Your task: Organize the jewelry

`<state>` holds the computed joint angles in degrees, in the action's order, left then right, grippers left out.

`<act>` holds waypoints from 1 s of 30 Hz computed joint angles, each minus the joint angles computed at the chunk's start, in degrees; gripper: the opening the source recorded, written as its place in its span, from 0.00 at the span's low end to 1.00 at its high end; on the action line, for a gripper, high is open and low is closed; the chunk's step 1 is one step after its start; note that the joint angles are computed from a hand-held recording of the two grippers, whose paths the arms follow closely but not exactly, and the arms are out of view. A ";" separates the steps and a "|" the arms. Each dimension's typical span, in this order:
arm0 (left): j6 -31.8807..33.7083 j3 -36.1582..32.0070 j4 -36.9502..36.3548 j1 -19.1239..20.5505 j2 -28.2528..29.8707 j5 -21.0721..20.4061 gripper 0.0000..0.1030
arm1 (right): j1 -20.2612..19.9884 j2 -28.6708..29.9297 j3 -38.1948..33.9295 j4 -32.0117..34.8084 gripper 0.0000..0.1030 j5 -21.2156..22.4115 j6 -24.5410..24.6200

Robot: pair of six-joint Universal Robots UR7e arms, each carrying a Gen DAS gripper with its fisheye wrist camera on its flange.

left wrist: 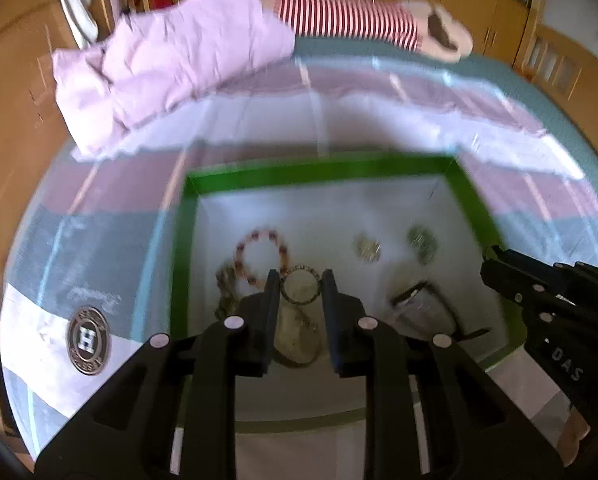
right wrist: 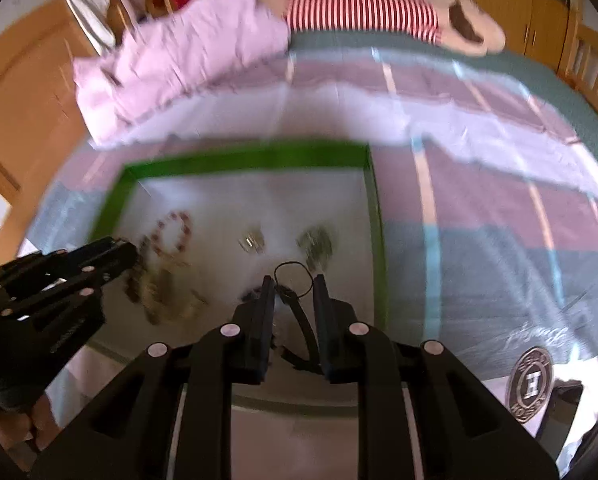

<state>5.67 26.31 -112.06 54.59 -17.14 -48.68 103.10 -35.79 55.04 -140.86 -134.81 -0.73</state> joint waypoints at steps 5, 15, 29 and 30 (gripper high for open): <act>0.70 -1.01 2.39 0.50 1.51 1.30 0.22 | -1.04 0.67 -0.20 3.01 0.22 -1.02 1.99; 1.47 8.30 -2.72 -0.28 -3.13 0.24 0.55 | 1.23 -1.96 4.15 -3.86 0.49 -0.39 -0.93; 5.76 30.87 -27.35 -4.58 -17.20 3.78 0.96 | 6.20 -7.25 18.37 -33.33 0.97 -2.96 -17.44; 5.47 31.40 -27.60 -4.67 -17.81 3.82 0.96 | 6.44 -7.18 18.06 -32.48 0.97 -4.01 -17.29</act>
